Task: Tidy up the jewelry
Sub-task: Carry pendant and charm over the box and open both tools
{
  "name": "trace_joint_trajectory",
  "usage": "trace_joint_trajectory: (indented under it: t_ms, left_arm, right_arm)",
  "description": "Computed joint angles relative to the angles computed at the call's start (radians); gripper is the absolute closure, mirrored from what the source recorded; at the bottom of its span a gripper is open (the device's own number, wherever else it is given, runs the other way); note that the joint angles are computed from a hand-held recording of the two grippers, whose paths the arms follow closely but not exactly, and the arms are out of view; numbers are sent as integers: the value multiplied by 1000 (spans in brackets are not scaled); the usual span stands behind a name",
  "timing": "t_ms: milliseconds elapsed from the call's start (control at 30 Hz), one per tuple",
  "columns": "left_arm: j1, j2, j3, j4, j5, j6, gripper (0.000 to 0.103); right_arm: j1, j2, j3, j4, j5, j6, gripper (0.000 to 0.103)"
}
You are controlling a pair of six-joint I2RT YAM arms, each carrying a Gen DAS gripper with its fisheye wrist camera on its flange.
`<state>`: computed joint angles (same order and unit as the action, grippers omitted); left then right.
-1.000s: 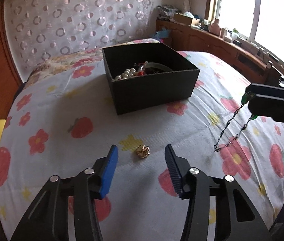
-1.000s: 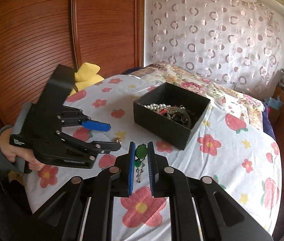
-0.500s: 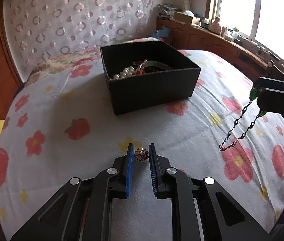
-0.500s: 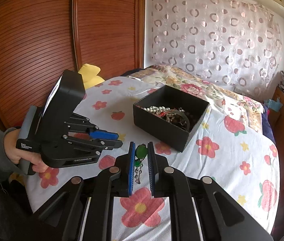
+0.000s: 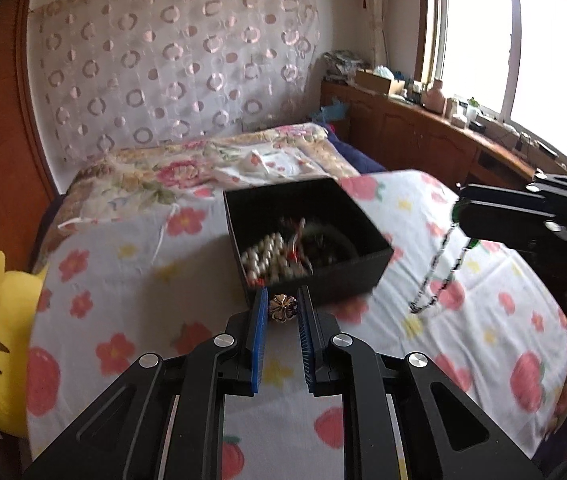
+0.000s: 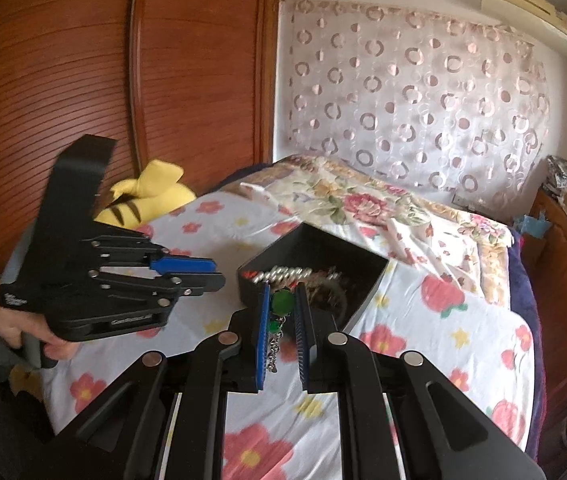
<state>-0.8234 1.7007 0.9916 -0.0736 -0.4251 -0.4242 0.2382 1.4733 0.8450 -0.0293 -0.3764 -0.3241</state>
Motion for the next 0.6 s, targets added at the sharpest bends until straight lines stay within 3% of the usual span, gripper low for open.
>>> trace_joint_trajectory:
  t_ms: [600]
  left_arm:
    - [68, 66, 92, -6, 31, 13, 89]
  right_arm:
    - [12, 330, 320, -36, 65, 117, 88]
